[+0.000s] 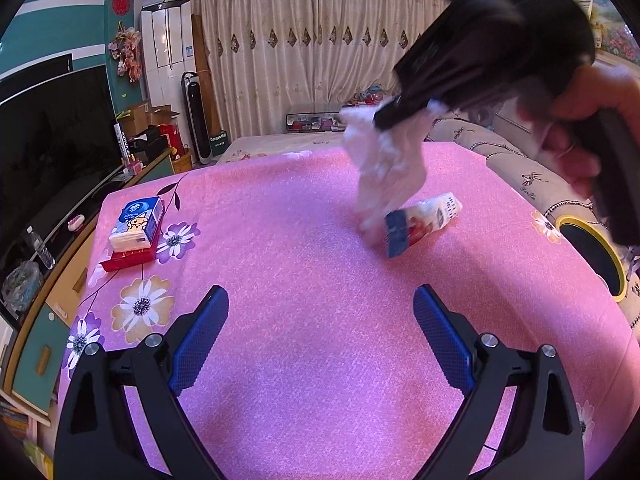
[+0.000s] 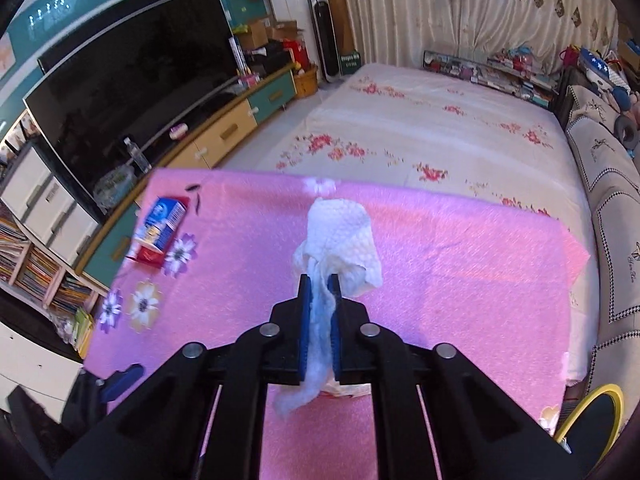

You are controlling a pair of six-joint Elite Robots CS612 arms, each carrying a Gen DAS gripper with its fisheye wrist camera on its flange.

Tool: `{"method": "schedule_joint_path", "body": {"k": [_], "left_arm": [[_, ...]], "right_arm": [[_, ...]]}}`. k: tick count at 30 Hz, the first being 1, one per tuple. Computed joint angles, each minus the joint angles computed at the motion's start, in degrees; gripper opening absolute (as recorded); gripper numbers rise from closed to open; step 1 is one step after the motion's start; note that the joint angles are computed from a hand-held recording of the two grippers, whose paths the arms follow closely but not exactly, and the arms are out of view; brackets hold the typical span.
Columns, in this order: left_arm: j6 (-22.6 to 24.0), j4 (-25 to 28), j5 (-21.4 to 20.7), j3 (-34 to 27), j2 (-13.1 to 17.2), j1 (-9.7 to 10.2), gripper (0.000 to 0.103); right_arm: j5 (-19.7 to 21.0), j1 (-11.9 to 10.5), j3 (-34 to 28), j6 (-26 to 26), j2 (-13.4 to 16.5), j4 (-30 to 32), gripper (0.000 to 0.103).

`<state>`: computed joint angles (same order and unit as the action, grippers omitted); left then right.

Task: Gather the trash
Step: 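Carry the tissue into the yellow bin and open the right gripper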

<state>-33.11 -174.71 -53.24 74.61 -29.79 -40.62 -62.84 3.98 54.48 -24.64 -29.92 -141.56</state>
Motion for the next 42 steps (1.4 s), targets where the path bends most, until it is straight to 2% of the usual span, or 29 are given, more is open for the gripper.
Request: {"method": "schedule_joint_path", "body": {"k": [8, 15, 20, 24, 28, 31, 35, 36, 37, 38, 40, 42], "left_arm": [[0.16, 0.12, -0.01, -0.12, 0.1, 0.08, 0.092], [0.34, -0.3, 0.08, -0.02, 0.13, 0.03, 0.092], [1.14, -0.28, 0.41, -0.21, 0.25, -0.15, 0.092], [1.31, 0.06, 0.34, -0.34, 0.28, -0.19, 0.092], [0.97, 0.55, -0.06, -0.45, 0.21, -0.18, 0.092], [1.12, 0.63, -0.23, -0.51, 0.22, -0.17, 0.092], [1.5, 0.13, -2.53, -0.86, 0.39, 0.03, 0.092], [1.9, 0.25, -2.78, -1.07, 0.49, -0.01, 0.092], [2.68, 0.48, -2.94, -1.41, 0.61, -0.14, 0.092], [3.42, 0.99, -2.98, -1.78, 0.74, -0.24, 0.092], [4.83, 2.59, -3.8, -2.81, 1.07, -0.35, 0.092], [6.16, 4.18, -6.98, -4.1, 1.41, -0.05, 0.092]], "right_arm": [[7.2, -2.75, 6.48, 0.4, -5.56, -6.03, 0.008], [8.28, -5.05, 12.67, -0.45, -9.95, -12.77, 0.008], [4.26, -8.23, 15.94, 2.77, -10.85, -16.89, 0.009], [-2.99, -11.07, 17.63, 7.1, -9.89, -20.64, 0.009], [-11.03, -13.17, 17.69, 10.1, -7.27, -21.02, 0.009], [-14.02, -14.39, 15.85, 12.36, -4.64, -17.9, 0.01], [-18.5, -15.04, 13.33, 14.88, -1.48, -15.36, 0.01], [-19.76, -15.12, 12.99, 15.11, -0.94, -15.35, 0.012], [-20.42, -15.14, 12.88, 15.42, -0.62, -15.45, 0.022], [-21.12, -15.3, 12.73, 15.89, -0.33, -15.74, 0.039], [-22.66, -15.44, 13.85, 16.07, -0.46, -18.82, 0.06], [-23.43, -15.44, 15.44, 15.48, -1.07, -21.9, 0.065]]}}
